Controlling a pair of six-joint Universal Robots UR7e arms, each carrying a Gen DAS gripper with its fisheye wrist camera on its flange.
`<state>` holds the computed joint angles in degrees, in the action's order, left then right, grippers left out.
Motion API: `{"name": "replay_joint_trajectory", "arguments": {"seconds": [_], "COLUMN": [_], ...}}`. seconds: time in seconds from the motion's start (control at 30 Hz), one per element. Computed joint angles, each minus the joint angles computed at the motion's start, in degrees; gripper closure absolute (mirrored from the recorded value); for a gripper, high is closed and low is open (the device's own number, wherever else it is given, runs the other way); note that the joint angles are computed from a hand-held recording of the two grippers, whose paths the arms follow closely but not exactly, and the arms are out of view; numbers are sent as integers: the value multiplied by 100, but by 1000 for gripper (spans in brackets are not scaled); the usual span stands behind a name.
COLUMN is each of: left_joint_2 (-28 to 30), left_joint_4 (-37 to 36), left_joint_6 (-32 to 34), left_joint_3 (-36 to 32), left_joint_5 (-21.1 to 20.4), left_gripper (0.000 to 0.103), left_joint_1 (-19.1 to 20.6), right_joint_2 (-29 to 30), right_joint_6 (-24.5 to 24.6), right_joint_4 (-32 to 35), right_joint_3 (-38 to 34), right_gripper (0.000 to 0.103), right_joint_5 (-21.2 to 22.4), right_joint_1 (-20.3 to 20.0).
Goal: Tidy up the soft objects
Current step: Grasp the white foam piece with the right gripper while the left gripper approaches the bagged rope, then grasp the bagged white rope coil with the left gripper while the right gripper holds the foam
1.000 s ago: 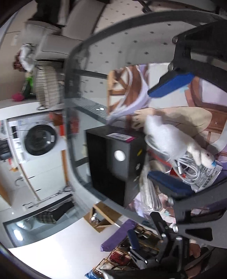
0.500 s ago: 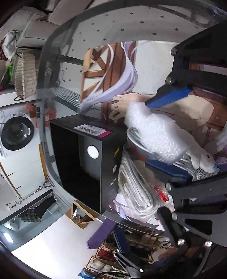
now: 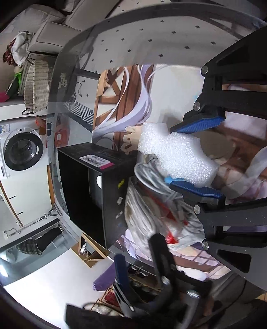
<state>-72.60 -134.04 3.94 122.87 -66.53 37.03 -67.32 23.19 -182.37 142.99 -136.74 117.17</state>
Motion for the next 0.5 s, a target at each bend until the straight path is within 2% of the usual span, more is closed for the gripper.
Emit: {"name": "replay_joint_trajectory", "arguments": {"seconds": [0.1, 0.27, 0.3, 0.33, 0.37, 0.4, 0.5], "left_joint_2": [149, 312, 322, 324, 309, 291, 113], "left_joint_4": [90, 125, 134, 208, 260, 381, 354], "left_joint_6": [-90, -162, -183, -211, -179, -131, -29], "left_joint_3": [-57, -74, -81, -97, -94, -115, 62], "left_joint_5": [-6, 4, 0, -35, -120, -284, -110], "left_gripper": [1, 1, 10, 32, 47, 56, 65], "left_joint_1": [-9, -18, -3, 8, 24, 55, -59], "right_joint_2": [-71, -163, -180, -173, -165, -173, -130], "right_joint_6": [113, 139, 134, 145, 136, 133, 175], "right_joint_4": [175, 182, 189, 203, 207, 210, 234], "right_joint_3": [105, 279, 303, 301, 293, 307, 305], "right_gripper": [56, 56, 56, 56, 56, 56, 56], "right_joint_5": [-71, 19, 31, 27, 29, 38, 36], "right_joint_1": [142, 132, 115, 107, 89, 71, 73]}}
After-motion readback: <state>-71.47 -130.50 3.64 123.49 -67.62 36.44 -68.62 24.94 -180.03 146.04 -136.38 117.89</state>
